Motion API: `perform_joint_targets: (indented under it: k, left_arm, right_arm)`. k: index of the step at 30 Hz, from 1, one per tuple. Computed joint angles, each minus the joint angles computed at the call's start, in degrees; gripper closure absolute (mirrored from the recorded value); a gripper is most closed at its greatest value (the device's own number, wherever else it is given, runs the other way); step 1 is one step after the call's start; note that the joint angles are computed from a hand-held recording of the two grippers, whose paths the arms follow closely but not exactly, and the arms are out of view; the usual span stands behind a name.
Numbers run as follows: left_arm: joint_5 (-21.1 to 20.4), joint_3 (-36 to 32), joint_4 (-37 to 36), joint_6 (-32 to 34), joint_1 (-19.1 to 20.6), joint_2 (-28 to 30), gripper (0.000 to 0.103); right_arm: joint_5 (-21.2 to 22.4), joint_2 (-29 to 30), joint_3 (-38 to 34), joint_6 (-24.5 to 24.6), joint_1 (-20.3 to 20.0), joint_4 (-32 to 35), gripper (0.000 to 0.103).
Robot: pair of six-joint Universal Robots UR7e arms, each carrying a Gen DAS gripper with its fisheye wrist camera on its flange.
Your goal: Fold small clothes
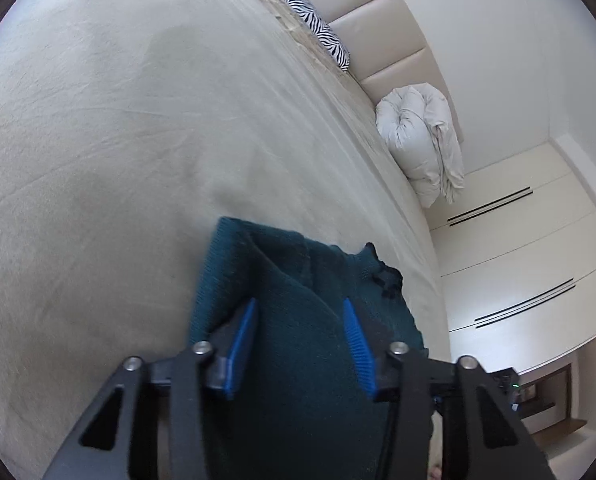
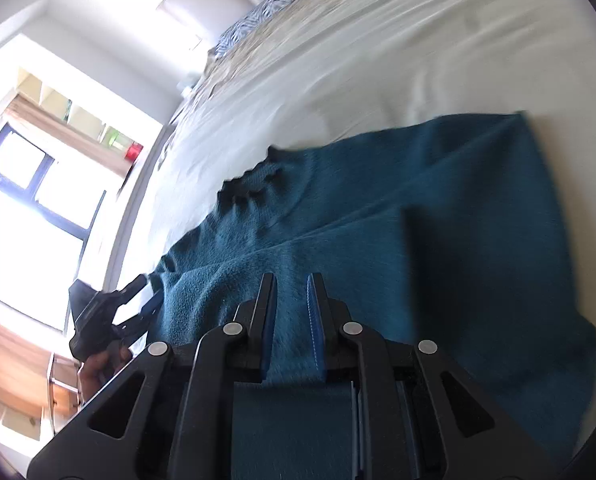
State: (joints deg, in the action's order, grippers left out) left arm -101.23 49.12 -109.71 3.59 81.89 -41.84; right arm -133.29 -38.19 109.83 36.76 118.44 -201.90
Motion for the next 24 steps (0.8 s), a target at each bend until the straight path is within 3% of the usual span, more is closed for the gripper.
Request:
perform_joint_targets:
  k: [1,3,6,10,12,17,21,24]
  left_arm:
    - [-0.47,-1.46,1.47,0.02,0.23,0.68,0.06]
    - [-0.07,-3.48,3.54,1.04,0.39,1.59,0.067]
    - [-0.79,-3.78,4.08,1.1,0.88,1.24,0.069]
    - [-1.28,3.74,-0.98,2.03,1.1,-4.02,0.042]
    - [-0.13,9.12,-3.54,3.97,0.72,-7.51,0.038]
    - [7.17,19.88,-7.48,8.47,-0.46,-15.4,0.034]
    - [8.79,26.14,-8.88,8.24,-0.19,-21.32,0.034]
    - [9.26,32.06,-11.29,7.68,0.03,-27.16,0.025]
  right_arm:
    - [0.9,0.18,-0.42,0.04,-0.72,0.43,0.077]
    - [4.42,0.81,-0.84,0.35,-3.12,-0.98,0.058]
    - [6.68,2.16,-1.24,-0.93,-5.16,-6.92,0.058]
    - [7.21,2.31,-0.64,-1.4,-4.23,-8.72,0.058]
    - [7.14,2.54,0.51,-2.2,-3.33,-10.05,0.058]
    - [6.24,3.5,4.03,-3.31,-2.15,-14.41,0.058]
    - [0.12,1.89,7.14,0.66,1.67,-12.93,0.058]
    - [-5.92,0.37,10.79,6.49,6.22,-10.54,0.057]
